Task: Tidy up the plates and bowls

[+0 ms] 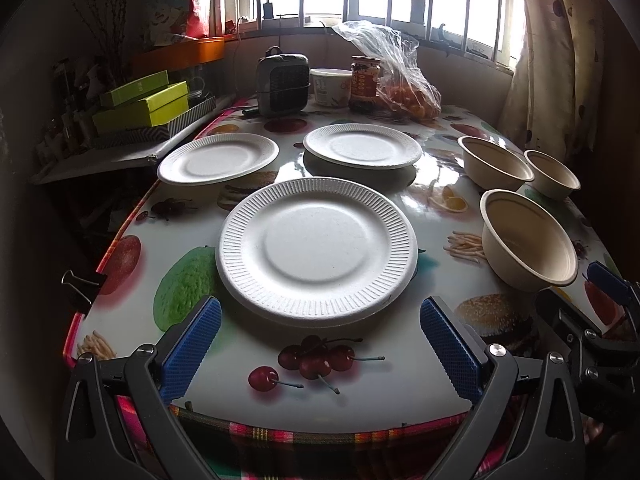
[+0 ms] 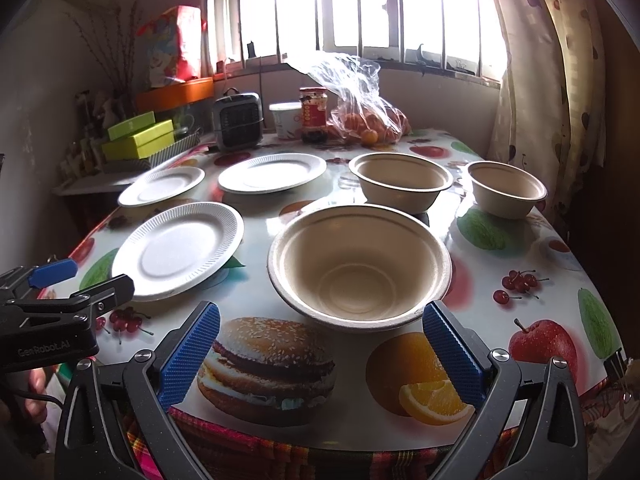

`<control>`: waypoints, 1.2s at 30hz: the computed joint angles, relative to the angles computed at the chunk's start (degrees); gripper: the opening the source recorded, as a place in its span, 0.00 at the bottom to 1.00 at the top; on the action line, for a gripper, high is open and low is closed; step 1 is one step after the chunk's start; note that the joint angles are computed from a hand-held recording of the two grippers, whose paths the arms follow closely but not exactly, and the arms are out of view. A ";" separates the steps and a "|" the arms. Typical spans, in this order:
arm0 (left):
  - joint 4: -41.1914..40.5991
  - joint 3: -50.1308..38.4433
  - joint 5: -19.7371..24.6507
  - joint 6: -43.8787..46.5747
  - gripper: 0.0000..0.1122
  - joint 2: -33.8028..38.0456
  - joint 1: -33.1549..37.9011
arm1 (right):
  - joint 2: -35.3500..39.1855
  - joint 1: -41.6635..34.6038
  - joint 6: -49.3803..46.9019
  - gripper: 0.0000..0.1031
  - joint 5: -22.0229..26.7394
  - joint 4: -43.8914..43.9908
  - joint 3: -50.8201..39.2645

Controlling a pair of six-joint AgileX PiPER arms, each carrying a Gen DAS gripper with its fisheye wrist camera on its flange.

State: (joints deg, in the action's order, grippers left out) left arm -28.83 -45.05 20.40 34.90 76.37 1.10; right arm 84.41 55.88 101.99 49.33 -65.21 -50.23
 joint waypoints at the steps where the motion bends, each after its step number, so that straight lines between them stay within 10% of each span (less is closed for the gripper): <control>1: -0.51 -0.13 0.07 0.60 0.89 0.03 0.27 | -0.06 -0.03 -0.48 1.00 0.03 -0.14 -0.31; 15: -1.52 -9.18 4.19 1.80 0.89 4.25 6.91 | 3.28 -6.46 -14.67 1.00 -4.50 4.07 -12.12; 26: 3.41 -24.69 10.36 -5.41 0.89 14.62 14.07 | 13.89 -15.98 -47.80 1.00 -11.79 28.70 -33.19; 36: 9.03 -43.17 16.47 -13.16 0.89 26.91 17.39 | 32.17 -20.65 -73.92 0.99 -4.07 47.58 -62.33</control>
